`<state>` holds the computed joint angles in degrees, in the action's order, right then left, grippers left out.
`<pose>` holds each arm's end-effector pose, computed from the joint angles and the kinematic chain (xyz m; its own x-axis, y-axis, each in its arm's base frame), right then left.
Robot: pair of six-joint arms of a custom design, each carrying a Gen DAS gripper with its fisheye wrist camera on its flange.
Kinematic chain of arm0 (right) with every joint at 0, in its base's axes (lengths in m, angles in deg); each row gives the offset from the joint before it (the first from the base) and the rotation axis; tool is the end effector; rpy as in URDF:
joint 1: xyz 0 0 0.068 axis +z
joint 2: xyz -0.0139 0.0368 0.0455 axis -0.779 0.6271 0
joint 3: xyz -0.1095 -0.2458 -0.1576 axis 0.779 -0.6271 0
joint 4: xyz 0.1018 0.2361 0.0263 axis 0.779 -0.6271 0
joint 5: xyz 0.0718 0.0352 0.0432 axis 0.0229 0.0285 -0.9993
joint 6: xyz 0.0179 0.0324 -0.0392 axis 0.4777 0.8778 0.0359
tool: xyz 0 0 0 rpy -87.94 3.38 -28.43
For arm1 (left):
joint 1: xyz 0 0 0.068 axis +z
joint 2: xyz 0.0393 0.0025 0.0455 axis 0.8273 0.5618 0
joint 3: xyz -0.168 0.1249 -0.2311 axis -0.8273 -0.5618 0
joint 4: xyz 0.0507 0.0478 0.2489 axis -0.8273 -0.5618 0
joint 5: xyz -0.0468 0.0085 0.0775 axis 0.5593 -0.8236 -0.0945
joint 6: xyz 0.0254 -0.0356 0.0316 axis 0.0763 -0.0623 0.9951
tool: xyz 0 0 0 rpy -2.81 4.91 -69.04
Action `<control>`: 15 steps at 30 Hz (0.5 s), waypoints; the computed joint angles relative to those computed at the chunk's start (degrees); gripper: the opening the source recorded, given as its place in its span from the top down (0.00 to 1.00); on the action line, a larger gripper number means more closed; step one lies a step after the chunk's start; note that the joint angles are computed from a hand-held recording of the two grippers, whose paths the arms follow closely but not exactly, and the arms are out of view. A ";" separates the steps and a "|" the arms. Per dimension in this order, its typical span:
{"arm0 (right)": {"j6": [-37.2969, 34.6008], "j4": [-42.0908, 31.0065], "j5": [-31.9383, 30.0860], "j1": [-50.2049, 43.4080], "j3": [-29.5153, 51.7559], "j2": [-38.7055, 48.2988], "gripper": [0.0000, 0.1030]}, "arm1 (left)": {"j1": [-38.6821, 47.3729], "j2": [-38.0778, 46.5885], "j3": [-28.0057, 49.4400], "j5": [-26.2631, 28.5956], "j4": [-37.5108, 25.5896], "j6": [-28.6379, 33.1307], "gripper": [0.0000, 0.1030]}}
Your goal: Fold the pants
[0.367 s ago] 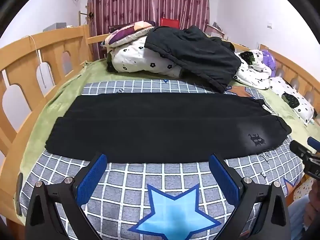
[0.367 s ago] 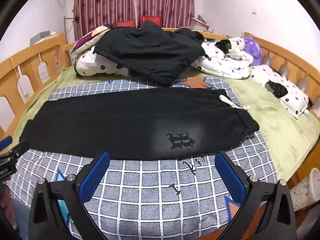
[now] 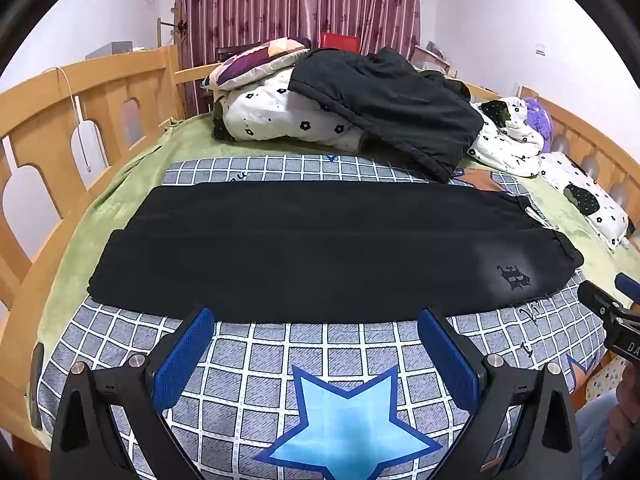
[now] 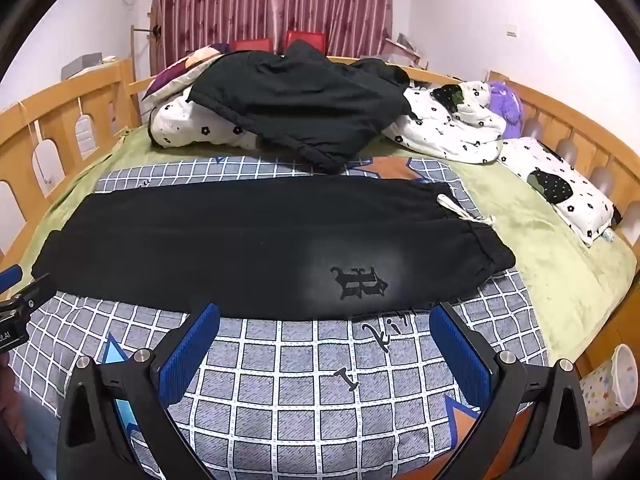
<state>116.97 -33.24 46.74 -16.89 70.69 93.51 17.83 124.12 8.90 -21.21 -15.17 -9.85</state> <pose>0.1586 0.0825 0.2280 -0.6582 0.0487 -0.7513 0.2005 0.9732 -0.1126 0.2007 -0.1393 0.2341 -0.6586 0.0570 -0.7503 0.1050 0.9943 -0.0166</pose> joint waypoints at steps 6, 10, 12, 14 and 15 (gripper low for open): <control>-9.29 3.00 -6.87 -10.66 -3.90 -6.17 0.00 | 2.09 0.95 0.04 1.98 0.59 1.17 0.00; -9.23 3.43 -7.66 -10.93 -4.04 -6.08 0.00 | 2.05 1.04 -0.18 1.70 0.86 1.33 0.00; -9.22 3.42 -7.70 -11.00 -3.95 -6.09 0.00 | 1.94 1.21 -0.21 1.49 0.89 1.40 0.00; -9.49 3.31 -7.88 -11.18 -3.97 -6.43 0.00 | 1.72 1.17 -0.42 1.23 1.10 1.38 0.00; -9.48 3.38 -7.80 -11.12 -4.06 -6.44 0.00 | 1.70 1.20 -0.51 1.19 1.25 1.41 0.00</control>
